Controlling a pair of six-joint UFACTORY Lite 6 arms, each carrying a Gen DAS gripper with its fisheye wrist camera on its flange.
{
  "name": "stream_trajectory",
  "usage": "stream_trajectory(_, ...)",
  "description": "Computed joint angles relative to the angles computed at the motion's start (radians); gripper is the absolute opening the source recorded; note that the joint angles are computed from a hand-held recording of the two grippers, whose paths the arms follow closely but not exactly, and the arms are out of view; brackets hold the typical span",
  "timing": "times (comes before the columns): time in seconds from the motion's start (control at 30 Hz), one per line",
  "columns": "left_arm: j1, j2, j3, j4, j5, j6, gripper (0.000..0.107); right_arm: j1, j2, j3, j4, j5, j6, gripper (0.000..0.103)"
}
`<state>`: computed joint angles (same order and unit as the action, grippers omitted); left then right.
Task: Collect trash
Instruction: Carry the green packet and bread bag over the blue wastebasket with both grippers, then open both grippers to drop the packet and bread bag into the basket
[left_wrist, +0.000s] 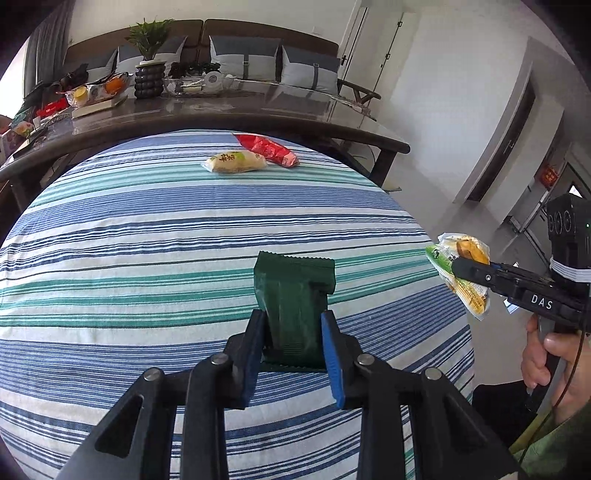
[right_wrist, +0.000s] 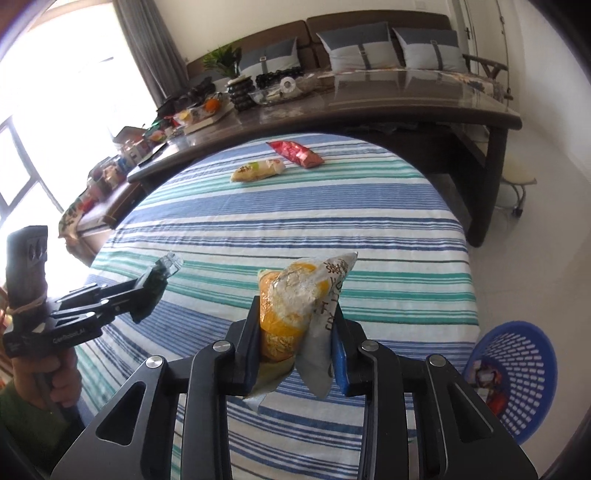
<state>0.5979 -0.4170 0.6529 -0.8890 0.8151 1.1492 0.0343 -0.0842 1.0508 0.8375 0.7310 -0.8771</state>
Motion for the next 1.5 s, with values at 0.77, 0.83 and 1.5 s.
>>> stream_trajectory(0.77, -1.284, 0.880, 0.704, 0.142, -0.529, -0.839, 0.031, -0.647, 0.583, 0.519, -0.320, 0.046, -0.065, 0.032)
stream_trajectory(0.83, -1.290, 0.972, 0.772, 0.116, -0.524, -0.818, 0.031, -0.656, 0.629, 0.569, -0.340, 0.054, -0.037, 0.032)
stream_trajectory(1.5, -1.273, 1.135, 0.890, 0.008, -0.551, -0.760, 0.059, -0.757, 0.777, 0.784, -0.271, 0.110, 0.007, 0.081)
